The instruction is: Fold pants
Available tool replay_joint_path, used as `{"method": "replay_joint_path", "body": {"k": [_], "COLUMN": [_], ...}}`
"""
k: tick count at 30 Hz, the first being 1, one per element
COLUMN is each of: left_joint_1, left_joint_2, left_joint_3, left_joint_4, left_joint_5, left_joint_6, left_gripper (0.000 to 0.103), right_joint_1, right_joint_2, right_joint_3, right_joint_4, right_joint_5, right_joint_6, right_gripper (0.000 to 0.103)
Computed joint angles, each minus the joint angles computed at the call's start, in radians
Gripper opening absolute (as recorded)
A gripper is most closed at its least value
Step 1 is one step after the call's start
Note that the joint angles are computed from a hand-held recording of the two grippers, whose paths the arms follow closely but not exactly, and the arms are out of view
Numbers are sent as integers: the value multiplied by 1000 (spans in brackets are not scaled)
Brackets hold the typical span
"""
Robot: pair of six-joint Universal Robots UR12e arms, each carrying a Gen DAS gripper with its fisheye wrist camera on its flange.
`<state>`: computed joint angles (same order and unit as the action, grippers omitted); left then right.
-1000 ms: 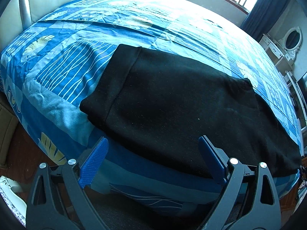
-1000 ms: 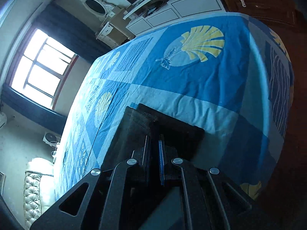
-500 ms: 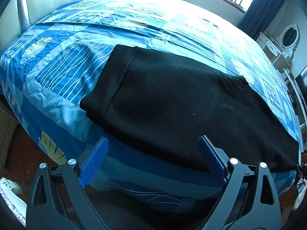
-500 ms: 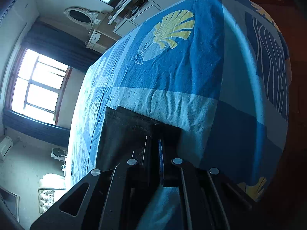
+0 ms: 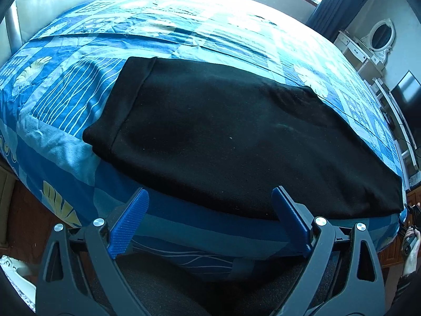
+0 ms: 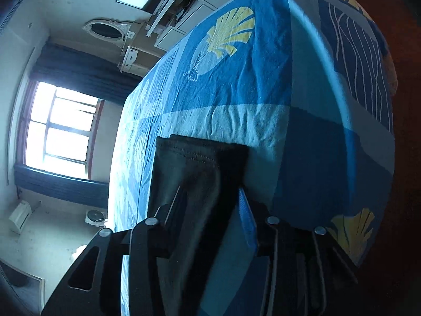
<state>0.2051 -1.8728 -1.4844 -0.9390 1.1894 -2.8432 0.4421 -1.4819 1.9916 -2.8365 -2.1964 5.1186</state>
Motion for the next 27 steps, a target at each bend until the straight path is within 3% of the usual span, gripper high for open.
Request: {"method": "replay_joint_path", "body": {"k": [6,10,12,19,21,27], "left_joint_1": [-5,-5,-4,-2,-4,-7], "left_joint_2": [6,11,13,20,19,26], "left_joint_3": [-5,-7,-8,-13,-11,-19], "left_joint_4": [-6,-13,-8,-9,-14,-9], "left_joint_5": [-24,-34,-39,-54,-57,-63], "left_joint_6": [22,29,27,27,26,44], "left_gripper": [94,94,94,94,94,94], "right_joint_1": [28,36,44,74,80,51], "right_joint_2": [113,170,184,164,166,224], "right_joint_3": [-64,-136,-172,-239,-241,-241], "right_joint_4": [-228,-252,-212,-25,-42,-203], "right_joint_5": [138,225,242,140,147,292], "right_joint_6": [-95,-164,-175,-164,-178,-182], "right_gripper": [45,46,47,47,47,47]}}
